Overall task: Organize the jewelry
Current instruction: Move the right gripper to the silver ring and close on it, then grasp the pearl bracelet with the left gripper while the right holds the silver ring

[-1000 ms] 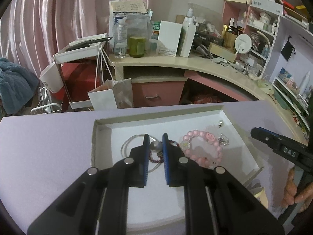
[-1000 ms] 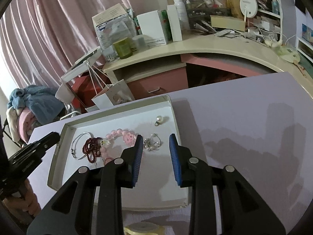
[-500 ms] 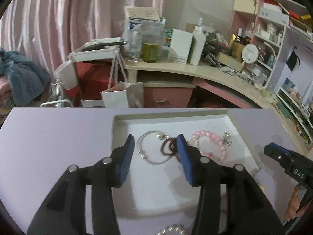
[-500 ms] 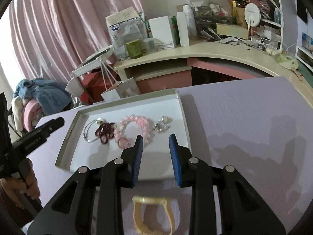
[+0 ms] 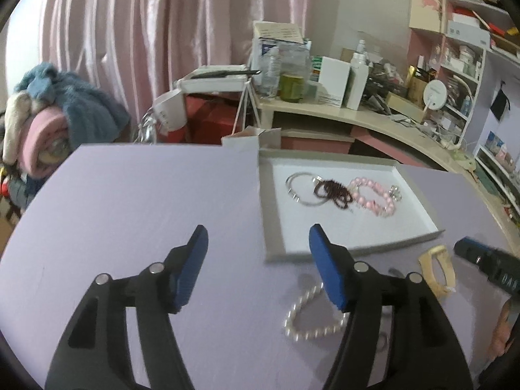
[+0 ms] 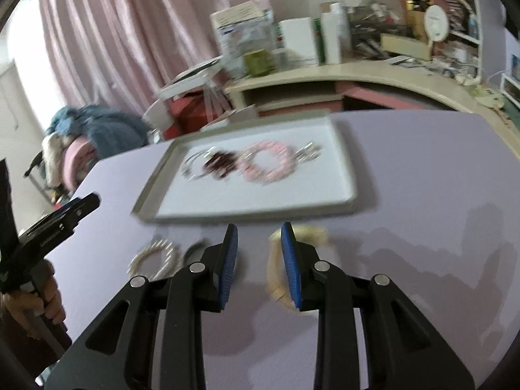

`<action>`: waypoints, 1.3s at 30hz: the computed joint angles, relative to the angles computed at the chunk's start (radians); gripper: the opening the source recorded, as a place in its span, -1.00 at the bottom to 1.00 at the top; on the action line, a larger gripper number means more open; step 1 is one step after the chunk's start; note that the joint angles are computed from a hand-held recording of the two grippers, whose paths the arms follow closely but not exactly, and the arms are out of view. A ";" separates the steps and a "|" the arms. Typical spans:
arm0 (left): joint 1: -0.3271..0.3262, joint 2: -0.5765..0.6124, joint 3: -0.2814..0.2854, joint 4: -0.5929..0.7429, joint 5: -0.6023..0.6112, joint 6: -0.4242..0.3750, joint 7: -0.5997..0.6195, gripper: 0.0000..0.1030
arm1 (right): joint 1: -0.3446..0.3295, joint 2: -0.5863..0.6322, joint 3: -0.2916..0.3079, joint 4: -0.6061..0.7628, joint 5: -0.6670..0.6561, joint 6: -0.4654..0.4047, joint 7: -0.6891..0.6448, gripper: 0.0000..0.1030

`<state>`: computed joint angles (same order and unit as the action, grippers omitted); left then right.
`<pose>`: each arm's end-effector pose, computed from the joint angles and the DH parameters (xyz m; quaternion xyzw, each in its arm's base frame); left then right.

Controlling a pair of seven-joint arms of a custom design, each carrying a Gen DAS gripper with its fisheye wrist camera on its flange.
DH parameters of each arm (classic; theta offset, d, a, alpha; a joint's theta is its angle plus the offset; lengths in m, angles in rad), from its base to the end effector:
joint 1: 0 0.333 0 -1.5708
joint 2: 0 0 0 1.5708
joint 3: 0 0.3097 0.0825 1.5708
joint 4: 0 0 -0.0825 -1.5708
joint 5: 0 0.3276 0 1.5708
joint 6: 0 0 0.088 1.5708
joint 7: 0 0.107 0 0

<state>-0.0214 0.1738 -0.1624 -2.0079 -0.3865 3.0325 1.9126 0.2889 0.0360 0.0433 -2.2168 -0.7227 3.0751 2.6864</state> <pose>0.5818 -0.0730 0.4949 -0.5941 0.6870 -0.3458 0.2358 0.4794 0.2216 0.4732 -0.6186 0.6717 -0.1845 0.3635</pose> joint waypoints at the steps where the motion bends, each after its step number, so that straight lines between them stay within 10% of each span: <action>1: 0.011 -0.016 -0.008 -0.021 -0.025 0.000 0.009 0.32 | 0.007 -0.001 0.011 -0.012 0.014 0.006 -0.017 -0.43; 30: -0.035 -0.240 0.073 -0.262 -0.355 0.048 0.230 0.61 | 0.169 0.109 0.045 0.063 0.035 -0.148 -0.106 -0.12; 34: -0.037 -0.240 0.074 -0.262 -0.344 0.042 0.225 0.61 | 0.218 0.133 0.014 0.115 -0.091 -0.226 -0.043 -0.56; 39: -0.037 -0.217 0.064 -0.243 -0.308 0.013 0.206 0.62 | 0.178 0.094 0.030 0.053 -0.017 -0.178 -0.081 -0.57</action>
